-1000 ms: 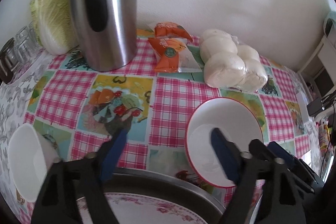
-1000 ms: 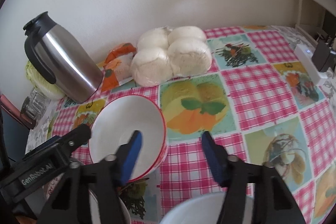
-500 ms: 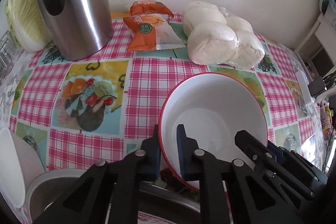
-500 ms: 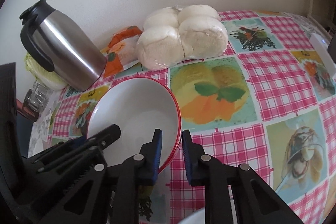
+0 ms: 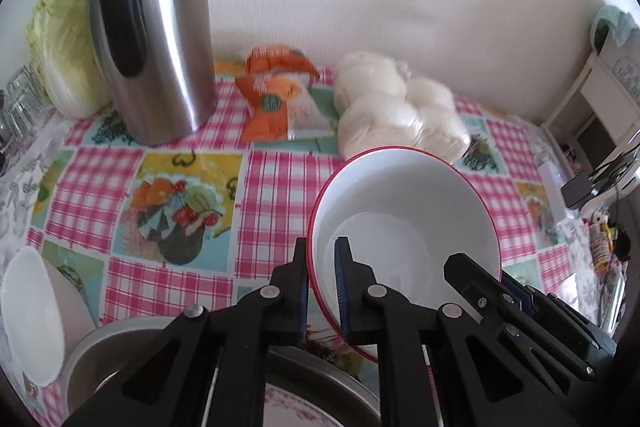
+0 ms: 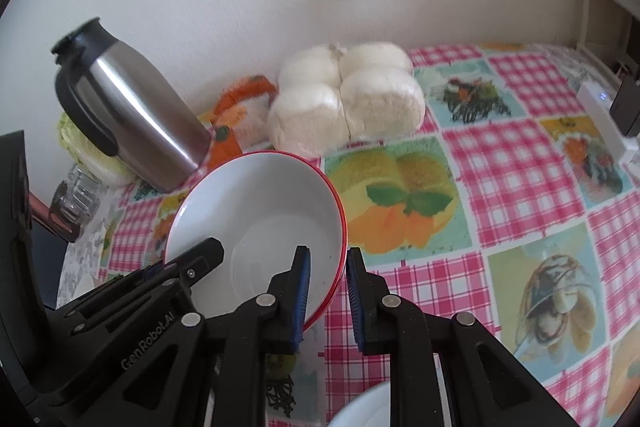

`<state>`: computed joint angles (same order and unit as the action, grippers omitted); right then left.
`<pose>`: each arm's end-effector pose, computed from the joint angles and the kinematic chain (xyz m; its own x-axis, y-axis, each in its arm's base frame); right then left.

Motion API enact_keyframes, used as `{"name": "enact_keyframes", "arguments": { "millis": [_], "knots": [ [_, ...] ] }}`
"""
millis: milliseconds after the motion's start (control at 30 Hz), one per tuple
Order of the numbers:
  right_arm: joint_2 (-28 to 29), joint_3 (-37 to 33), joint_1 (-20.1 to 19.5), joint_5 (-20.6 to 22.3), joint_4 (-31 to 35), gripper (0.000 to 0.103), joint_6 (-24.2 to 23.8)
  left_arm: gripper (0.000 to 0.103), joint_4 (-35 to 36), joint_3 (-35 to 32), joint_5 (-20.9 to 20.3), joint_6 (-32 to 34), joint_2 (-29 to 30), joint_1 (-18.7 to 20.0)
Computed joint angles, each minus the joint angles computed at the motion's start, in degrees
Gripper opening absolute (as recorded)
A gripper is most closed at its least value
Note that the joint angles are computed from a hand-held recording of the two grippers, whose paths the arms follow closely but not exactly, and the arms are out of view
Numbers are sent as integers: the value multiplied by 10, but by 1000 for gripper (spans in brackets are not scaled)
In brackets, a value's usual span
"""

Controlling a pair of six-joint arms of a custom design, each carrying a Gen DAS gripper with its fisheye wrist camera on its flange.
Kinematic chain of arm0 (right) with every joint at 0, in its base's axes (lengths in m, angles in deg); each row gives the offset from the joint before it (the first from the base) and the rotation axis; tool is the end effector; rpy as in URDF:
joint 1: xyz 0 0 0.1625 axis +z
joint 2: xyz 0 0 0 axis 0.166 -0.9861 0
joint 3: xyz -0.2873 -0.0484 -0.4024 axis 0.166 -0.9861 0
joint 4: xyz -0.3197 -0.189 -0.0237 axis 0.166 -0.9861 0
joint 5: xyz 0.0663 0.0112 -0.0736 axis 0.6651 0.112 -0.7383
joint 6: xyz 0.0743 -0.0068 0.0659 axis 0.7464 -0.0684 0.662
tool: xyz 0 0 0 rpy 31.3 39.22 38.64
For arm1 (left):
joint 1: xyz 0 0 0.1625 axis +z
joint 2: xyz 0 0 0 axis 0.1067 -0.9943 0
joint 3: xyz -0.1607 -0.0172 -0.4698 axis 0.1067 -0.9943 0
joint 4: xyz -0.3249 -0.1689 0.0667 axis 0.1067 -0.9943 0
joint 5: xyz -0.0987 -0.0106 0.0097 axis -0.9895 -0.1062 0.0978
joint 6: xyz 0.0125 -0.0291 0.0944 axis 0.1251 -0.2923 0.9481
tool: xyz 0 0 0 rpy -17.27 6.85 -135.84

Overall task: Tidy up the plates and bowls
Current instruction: 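Close the left gripper on the bowl rim while the right gripper closes too, then lift the red-rimmed bowl with both grippers and carry it over the basin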

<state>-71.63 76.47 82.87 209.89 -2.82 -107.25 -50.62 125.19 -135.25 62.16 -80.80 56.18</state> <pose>0.1019 -0.7974 0.1355 -0.7741 0.4982 0.3905 0.0421 0.6561 -0.7535 -0.2583 -0.8761 -0.0104 -0.7180 0.5057 -0.4783 0.6193 0.7778 -0.1072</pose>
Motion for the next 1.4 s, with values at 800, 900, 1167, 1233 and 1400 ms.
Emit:
{"name": "enact_keyframes", "arguments": {
  "millis": [800,900,1167,1233,1400],
  "knots": [
    [-82,140,104,59,-108,20,-46,12,-122,214,-32,-48,-168,-23],
    [-86,154,112,58,-115,20,-49,12,-134,233,-39,-51,-182,-20],
    [-71,157,126,66,-101,20,-40,12,-143,277,-34,-63,-209,-9],
    [-70,163,126,60,-99,20,-36,12,-138,283,-38,-71,-215,-4],
    [-56,156,129,55,-80,20,-28,12,-136,301,-27,-82,-226,3]
  ]
}}
